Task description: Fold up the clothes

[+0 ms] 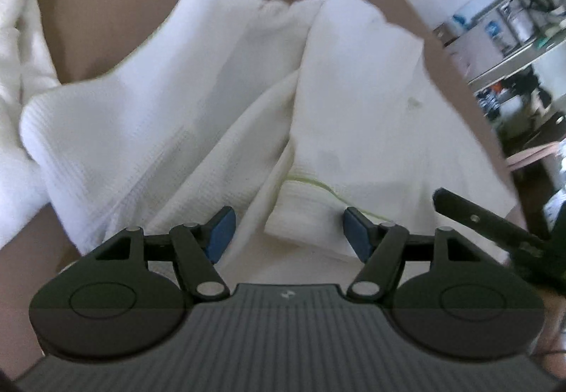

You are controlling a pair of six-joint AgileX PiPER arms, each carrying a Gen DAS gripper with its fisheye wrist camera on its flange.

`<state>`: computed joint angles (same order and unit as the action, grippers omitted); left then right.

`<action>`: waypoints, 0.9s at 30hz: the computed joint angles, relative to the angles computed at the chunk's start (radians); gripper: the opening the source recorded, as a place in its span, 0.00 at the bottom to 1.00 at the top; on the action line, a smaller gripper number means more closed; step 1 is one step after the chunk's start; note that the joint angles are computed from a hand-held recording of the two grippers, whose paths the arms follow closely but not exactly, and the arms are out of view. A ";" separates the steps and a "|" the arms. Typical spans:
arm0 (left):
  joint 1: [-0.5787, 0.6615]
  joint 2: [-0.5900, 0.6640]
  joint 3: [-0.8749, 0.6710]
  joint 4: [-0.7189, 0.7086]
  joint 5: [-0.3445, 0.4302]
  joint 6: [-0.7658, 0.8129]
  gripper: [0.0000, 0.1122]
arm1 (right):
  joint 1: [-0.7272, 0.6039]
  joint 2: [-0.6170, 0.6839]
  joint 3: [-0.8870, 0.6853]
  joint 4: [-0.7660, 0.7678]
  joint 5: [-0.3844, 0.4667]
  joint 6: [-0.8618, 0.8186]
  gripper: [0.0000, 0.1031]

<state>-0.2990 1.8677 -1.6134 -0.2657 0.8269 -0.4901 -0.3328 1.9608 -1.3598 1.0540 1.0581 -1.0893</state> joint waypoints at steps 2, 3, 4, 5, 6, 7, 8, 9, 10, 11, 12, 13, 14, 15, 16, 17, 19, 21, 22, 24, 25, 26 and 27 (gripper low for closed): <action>-0.018 0.031 -0.023 0.038 0.000 -0.031 0.59 | 0.011 0.009 0.025 0.020 0.019 0.005 0.46; -0.031 0.041 -0.035 0.066 -0.001 -0.041 0.58 | 0.020 0.012 0.039 0.028 0.025 0.004 0.46; -0.043 0.050 -0.047 0.093 -0.001 -0.051 0.55 | 0.029 0.015 0.052 0.037 0.031 0.003 0.46; -0.056 0.060 -0.059 0.121 -0.001 -0.060 0.41 | 0.037 0.018 0.065 0.045 0.036 0.001 0.47; -0.066 0.068 -0.069 0.146 -0.001 -0.070 0.33 | 0.049 0.014 0.080 0.043 0.033 -0.004 0.47; -0.070 0.066 -0.068 0.159 -0.001 -0.079 0.25 | 0.067 0.010 0.093 0.031 0.019 -0.013 0.47; -0.074 0.064 -0.067 0.172 -0.002 -0.088 0.20 | 0.089 0.010 0.101 0.020 -0.003 -0.020 0.47; -0.078 0.062 -0.065 0.185 -0.002 -0.097 0.17 | 0.107 0.000 0.114 0.015 -0.032 -0.034 0.35; -0.081 0.060 -0.064 0.198 -0.002 -0.106 0.15 | 0.124 -0.016 0.131 0.017 -0.066 -0.054 0.21; -0.084 0.053 -0.060 0.206 -0.003 -0.112 0.12 | 0.141 -0.032 0.147 0.018 -0.100 -0.074 0.12; -0.082 0.031 -0.047 0.198 -0.004 -0.106 0.12 | 0.148 -0.059 0.172 0.036 -0.123 -0.108 0.11; -0.080 0.008 -0.033 0.191 -0.004 -0.099 0.12 | 0.137 -0.092 0.197 0.064 -0.119 -0.145 0.11; -0.077 -0.020 -0.020 0.181 -0.002 -0.085 0.12 | 0.119 -0.123 0.211 0.083 -0.089 -0.158 0.11; -0.067 -0.042 -0.013 0.153 -0.001 -0.057 0.12 | 0.102 -0.152 0.219 0.098 -0.050 -0.156 0.11; -0.049 -0.061 -0.001 0.105 -0.006 -0.013 0.12 | 0.085 -0.181 0.227 0.109 -0.015 -0.150 0.11; -0.026 -0.079 0.009 0.042 0.000 0.041 0.15 | 0.072 -0.205 0.232 0.109 0.016 -0.146 0.11; -0.016 -0.087 -0.006 0.038 0.051 0.057 0.24 | 0.094 -0.241 0.226 0.004 0.005 -0.108 0.11; -0.053 -0.055 -0.067 0.193 0.143 0.019 0.35 | 0.150 -0.276 0.222 -0.169 -0.053 -0.024 0.12; -0.074 -0.039 -0.095 0.293 0.189 -0.030 0.36 | 0.197 -0.289 0.254 -0.269 -0.136 0.018 0.13; -0.115 -0.021 -0.123 0.475 0.252 -0.123 0.36 | 0.242 -0.293 0.269 -0.405 -0.191 0.090 0.19; -0.118 -0.047 -0.100 0.518 0.223 -0.152 0.37 | 0.229 -0.295 0.253 -0.413 -0.163 0.082 0.20; -0.115 -0.077 -0.066 0.552 0.178 -0.174 0.40 | 0.208 -0.297 0.256 -0.381 -0.147 0.034 0.31; -0.113 -0.105 -0.034 0.588 0.135 -0.199 0.42 | 0.182 -0.301 0.252 -0.340 -0.132 -0.008 0.44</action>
<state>-0.4120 1.7625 -1.6472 0.3220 0.9622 -0.6895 -0.1507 1.6594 -1.1078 0.7144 0.9261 -1.0977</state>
